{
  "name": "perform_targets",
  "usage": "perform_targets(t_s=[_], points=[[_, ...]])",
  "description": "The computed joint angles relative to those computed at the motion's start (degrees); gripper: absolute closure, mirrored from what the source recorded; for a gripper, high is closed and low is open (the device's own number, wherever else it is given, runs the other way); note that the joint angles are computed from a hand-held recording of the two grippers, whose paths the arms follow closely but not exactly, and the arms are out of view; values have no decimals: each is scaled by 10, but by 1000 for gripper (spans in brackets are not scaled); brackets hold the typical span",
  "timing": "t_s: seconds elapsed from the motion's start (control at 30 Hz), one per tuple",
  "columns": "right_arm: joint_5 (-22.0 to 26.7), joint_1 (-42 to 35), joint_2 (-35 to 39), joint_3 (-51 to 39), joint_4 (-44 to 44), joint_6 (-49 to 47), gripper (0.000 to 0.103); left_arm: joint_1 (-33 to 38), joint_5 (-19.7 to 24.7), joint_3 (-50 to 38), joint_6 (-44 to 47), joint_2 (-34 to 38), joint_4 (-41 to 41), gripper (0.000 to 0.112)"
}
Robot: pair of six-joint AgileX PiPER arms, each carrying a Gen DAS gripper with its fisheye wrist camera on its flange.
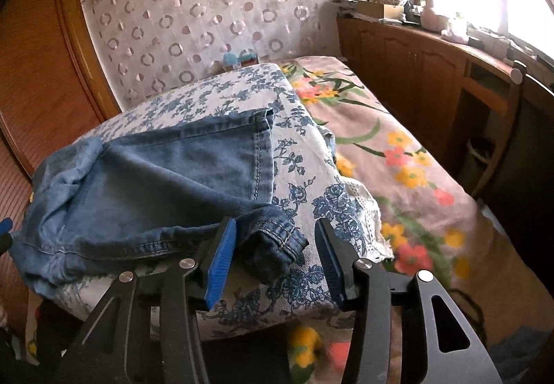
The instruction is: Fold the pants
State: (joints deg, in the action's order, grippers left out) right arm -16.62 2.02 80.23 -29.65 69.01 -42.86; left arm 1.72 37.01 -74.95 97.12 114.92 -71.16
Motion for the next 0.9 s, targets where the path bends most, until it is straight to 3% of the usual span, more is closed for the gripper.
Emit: perform_targets(t_s=[0.23,0.33,0.4,0.5,0.53,0.8,0.9], points=[[19,-24,7,6,-106,91,53,0,0,-2,-1,1,1,31],[29,-41,4,17,-228,205,53,0,1,-3,-1,2,1,31],[28,-42,3,22,-260,226,53,0,1,-3,-1,2,1,31],[16,-29,8,26,-287,232,81,1,0,-2,0,3,1,31],[16,-25,9,25,-289,231,86,0,0,-3,-1,3,1,31],[23,16,-49,-14,-170,82,92,19,10,3,16,-3,-20,31],[33,46,-70,-60,-53,-61,92,32,19,0,16,-9,-27,31]])
